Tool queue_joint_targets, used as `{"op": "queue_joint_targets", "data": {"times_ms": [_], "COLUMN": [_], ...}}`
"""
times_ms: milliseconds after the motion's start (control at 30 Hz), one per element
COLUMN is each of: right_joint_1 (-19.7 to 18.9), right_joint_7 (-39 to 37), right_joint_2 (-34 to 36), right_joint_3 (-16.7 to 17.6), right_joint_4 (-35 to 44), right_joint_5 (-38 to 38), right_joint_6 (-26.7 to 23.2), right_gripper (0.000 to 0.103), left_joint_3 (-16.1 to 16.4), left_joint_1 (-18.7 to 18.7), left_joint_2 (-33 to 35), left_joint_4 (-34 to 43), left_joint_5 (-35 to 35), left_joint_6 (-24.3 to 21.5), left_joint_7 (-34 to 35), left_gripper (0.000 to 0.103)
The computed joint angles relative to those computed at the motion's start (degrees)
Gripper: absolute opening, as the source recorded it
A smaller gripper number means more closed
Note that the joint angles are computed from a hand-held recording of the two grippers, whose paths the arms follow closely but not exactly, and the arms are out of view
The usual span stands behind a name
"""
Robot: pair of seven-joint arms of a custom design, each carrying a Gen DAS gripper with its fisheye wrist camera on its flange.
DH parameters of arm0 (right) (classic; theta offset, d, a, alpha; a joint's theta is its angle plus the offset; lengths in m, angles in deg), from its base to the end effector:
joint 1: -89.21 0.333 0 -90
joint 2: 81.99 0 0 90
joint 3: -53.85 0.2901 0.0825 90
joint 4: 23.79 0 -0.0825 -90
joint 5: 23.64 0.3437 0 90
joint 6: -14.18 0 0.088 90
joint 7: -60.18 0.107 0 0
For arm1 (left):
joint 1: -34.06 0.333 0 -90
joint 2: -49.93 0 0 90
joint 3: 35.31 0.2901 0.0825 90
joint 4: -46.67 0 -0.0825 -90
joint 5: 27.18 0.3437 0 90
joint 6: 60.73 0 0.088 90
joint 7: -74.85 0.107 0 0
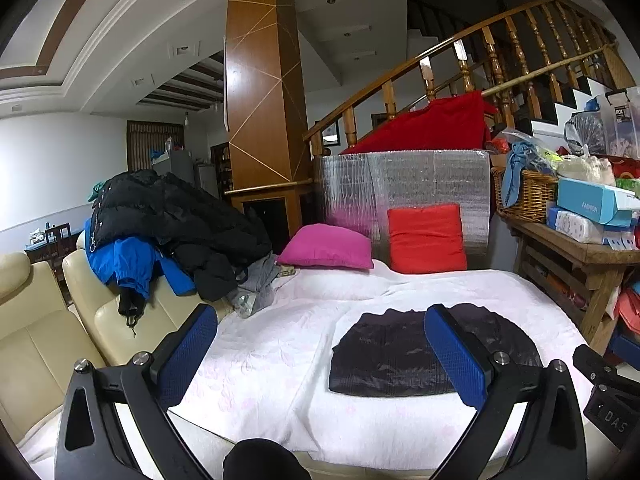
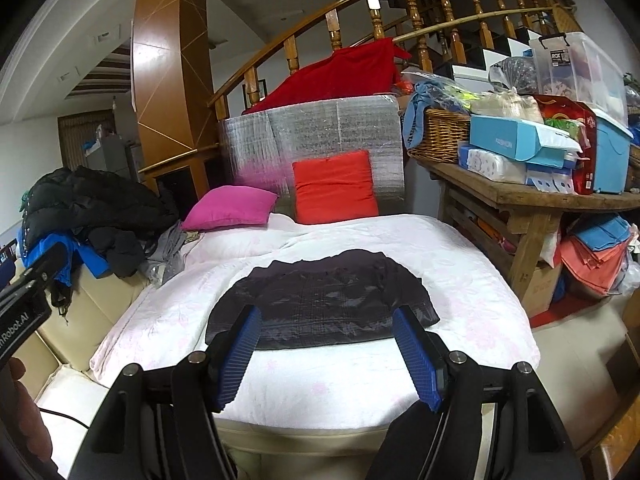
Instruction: Fold large clothes
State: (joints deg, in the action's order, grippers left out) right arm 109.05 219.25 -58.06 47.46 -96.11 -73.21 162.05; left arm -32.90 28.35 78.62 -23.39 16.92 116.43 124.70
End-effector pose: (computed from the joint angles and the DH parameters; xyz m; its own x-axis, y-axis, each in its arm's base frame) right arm 0.6545 0.1897 0.6064 -0.3007 -0.9420 -0.1489 -0.3582 0.2562 -0.8978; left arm 0.6774 -0.1059 0.6179 -0.0414 -0.9947 -0.0936 -0.1828 0.0997 -0.9781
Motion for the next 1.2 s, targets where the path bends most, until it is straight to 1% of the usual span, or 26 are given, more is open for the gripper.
{"op": "queue_joint_targets", "data": {"times_ms": [67,200,300,367,533,700,967,1067,1200], "right_joint_1": [0.0,-0.1,0.3,0.1,-0.1,-0.1,0.2,0.3,0.4], "right_joint_7": [-0.1,-0.4,-0.2,-0.4,-0.5,-0.3,-0.1,0.0,0.2], "right_joint_2": [0.0,0.1,0.3,0.3,0.3,0.1,0.4,0.5,0.7], "right_joint_3": [0.0,0.1,0.0,0.1,0.1,0.0,0.0,0.0,-0.1], "right_joint_4": [0.0,0.1,0.6,0.4,0.4,0.3,0.8,1.0,1.2], "right_joint_5": [0.1,0.4,0.2,0.5,0.9,0.8,0.7,0.8,0.7], "right_joint_6": [0.0,-0.1,-0.6,-0.2,-0.1,0.0,-0.6,-0.9,-1.2], "right_gripper": [0.072,0.072,0.072,0.072,0.072,0.072,0.072,0.072,0.072], "left_joint_3": [0.9,0.0,-0.1,0.4,0.5,-0.2,0.1,-0.9,-0.9], "left_joint_1": [-0.5,0.0,0.0,-0.4,-0.4,0.0,-0.2,0.5,0.6], "left_joint_2": [-0.1,0.0,0.0,-0.1,-0.3,-0.3,-0.2,0.0,-0.1], "left_joint_4": [-0.1,0.0,0.0,-0.1,-0.4,-0.5,-0.4,-0.3,-0.4], "left_joint_5": [0.7,0.3,0.2,0.6,0.8,0.2,0.3,-0.5,-0.9], "left_joint_6": [0.3,-0.1,-0.3,0.0,0.0,-0.1,-0.2,-0.3,-0.2], "left_joint_7": [-0.9,0.0,0.3,-0.2,-0.5,0.1,-0.1,1.0,1.6], "left_gripper": [0.103,0.103,0.103,0.103,0.103,0.103,0.103,0.103,0.103]}}
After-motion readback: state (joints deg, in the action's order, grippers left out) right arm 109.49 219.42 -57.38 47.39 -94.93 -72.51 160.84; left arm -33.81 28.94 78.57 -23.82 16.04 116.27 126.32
